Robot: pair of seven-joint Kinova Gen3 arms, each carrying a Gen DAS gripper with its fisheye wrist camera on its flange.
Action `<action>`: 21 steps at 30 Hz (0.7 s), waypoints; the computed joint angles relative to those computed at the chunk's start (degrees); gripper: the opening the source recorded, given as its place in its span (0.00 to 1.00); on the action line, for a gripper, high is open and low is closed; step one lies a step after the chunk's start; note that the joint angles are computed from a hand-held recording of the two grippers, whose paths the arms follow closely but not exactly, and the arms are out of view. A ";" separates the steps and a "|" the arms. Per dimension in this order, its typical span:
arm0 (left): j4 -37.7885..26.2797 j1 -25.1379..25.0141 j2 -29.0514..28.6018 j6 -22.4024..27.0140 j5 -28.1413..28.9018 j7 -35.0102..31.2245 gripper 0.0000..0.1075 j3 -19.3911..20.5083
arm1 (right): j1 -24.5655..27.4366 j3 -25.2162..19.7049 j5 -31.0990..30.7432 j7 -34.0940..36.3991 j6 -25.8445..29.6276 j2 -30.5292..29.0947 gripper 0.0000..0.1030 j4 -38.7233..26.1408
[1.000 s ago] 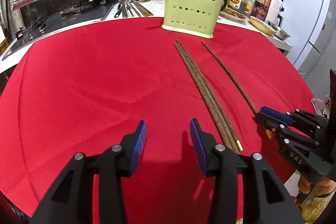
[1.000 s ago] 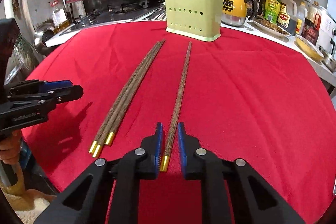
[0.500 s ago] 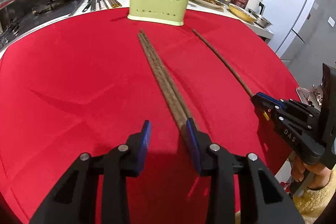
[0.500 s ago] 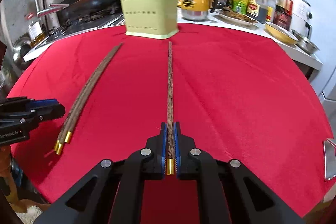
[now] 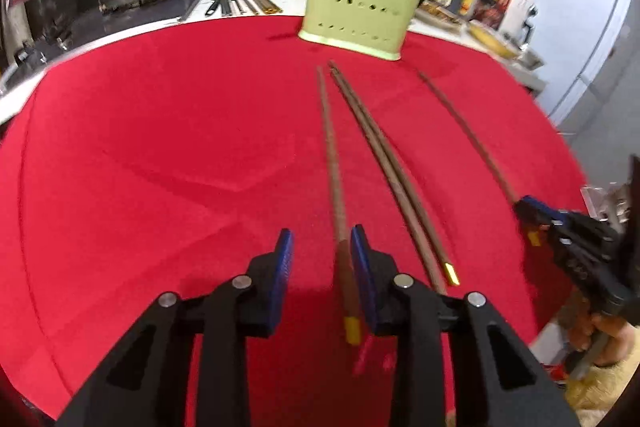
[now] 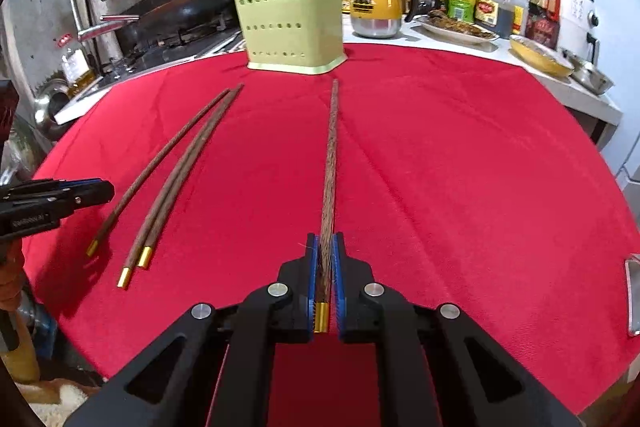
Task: Organize utensils
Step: 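Close the left tool on a single chopstick while the right tool grasps another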
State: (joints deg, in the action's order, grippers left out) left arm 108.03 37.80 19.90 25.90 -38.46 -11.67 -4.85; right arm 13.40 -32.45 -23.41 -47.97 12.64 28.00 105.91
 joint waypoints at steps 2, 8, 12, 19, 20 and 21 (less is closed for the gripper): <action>1.22 1.68 -0.41 -0.98 -1.96 1.22 0.28 -0.70 | 0.28 -0.43 0.03 0.35 -0.70 -0.23 0.10 0.75; -2.51 5.32 3.00 8.59 -5.15 2.08 0.28 0.77 | 4.53 -5.47 1.20 1.46 -4.38 -0.40 0.16 3.98; -3.71 6.13 3.72 12.72 -6.44 3.20 0.20 2.46 | 7.43 -9.16 3.79 0.24 -7.25 -0.25 0.17 6.24; -8.15 7.94 6.82 21.01 -7.86 2.45 0.11 4.69 | 6.80 -9.23 8.36 -4.59 -11.76 -1.06 0.16 8.89; -8.05 7.84 6.75 21.01 -7.91 2.59 0.11 4.79 | 6.92 -9.28 8.98 -5.34 -11.87 -1.16 0.16 9.08; -7.69 7.57 6.45 20.68 -7.85 2.84 0.11 4.87 | 7.46 -9.70 9.63 -6.04 -11.84 -1.12 0.16 9.21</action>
